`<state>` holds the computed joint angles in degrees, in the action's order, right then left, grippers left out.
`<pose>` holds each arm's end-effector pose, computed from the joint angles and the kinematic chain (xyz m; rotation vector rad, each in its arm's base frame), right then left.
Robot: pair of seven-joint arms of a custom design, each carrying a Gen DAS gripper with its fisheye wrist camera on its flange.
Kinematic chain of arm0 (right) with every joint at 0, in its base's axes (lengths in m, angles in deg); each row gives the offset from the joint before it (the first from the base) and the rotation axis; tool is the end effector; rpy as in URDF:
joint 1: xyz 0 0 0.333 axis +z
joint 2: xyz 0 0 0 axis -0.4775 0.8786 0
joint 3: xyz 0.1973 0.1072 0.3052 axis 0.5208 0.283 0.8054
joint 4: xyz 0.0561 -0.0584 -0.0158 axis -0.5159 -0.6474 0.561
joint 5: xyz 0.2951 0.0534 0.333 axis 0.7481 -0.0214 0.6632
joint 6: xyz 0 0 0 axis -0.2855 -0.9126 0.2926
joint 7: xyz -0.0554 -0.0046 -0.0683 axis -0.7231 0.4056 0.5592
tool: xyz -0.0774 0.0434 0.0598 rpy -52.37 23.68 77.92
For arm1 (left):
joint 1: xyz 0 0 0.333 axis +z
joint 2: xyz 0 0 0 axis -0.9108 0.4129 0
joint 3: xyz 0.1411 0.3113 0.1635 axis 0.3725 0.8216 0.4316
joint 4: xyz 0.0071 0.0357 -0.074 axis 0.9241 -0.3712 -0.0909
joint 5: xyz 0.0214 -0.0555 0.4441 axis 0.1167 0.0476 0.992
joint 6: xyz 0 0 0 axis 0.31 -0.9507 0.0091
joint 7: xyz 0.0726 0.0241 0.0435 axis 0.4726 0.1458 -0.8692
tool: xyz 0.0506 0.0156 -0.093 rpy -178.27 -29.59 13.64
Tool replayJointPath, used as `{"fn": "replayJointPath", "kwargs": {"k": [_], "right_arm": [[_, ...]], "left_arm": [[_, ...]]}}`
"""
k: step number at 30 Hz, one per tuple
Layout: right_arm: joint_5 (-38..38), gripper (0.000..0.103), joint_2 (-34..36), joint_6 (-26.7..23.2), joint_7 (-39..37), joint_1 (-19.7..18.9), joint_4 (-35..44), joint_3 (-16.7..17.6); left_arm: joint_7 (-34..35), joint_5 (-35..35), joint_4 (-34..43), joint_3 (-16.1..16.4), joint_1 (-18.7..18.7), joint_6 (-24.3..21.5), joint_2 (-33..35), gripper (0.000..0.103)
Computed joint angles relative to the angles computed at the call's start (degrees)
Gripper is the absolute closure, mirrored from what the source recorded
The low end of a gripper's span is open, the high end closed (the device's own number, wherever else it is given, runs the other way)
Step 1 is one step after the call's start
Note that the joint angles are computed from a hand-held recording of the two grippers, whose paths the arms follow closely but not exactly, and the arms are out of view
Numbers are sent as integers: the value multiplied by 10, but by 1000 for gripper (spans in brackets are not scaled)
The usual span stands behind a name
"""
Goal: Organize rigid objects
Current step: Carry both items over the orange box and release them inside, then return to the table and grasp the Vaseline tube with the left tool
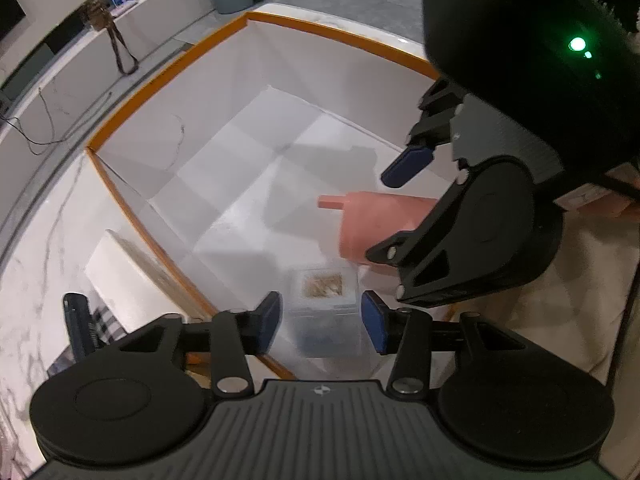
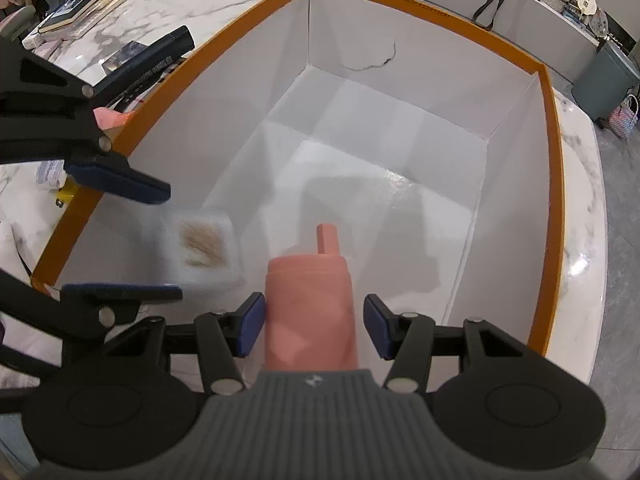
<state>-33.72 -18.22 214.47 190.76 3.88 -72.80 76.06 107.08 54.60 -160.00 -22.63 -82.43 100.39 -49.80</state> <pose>0.6035 0.4475 0.4923 -2.3378 1.5649 -0.2734 0.6173 -0.3873 0.5055 -0.8370 2.7427 -0.4550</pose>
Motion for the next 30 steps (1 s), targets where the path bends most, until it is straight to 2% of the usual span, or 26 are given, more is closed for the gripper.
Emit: {"fn": "replayJointPath", "kwargs": {"k": [4, 11, 19, 26, 30], "right_arm": [[-6, 47, -4, 2, 6, 1, -5, -2], [-23, 43, -3, -4, 22, 6, -1, -4], [-56, 29, -10, -4, 39, 12, -2, -7], [-98, 28, -11, -6, 62, 22, 10, -11], [-128, 27, -17, 18, 90, 27, 12, -15]], "left_arm": [[11, -22, -6, -4, 7, 4, -5, 48], [24, -55, -16, -7, 14, 16, -17, 40], [25, -84, -35, -6, 18, 48, -35, 35], [30, -107, -56, -3, 25, 78, -55, 34], [38, -140, -72, -1, 33, 105, -71, 34]]}}
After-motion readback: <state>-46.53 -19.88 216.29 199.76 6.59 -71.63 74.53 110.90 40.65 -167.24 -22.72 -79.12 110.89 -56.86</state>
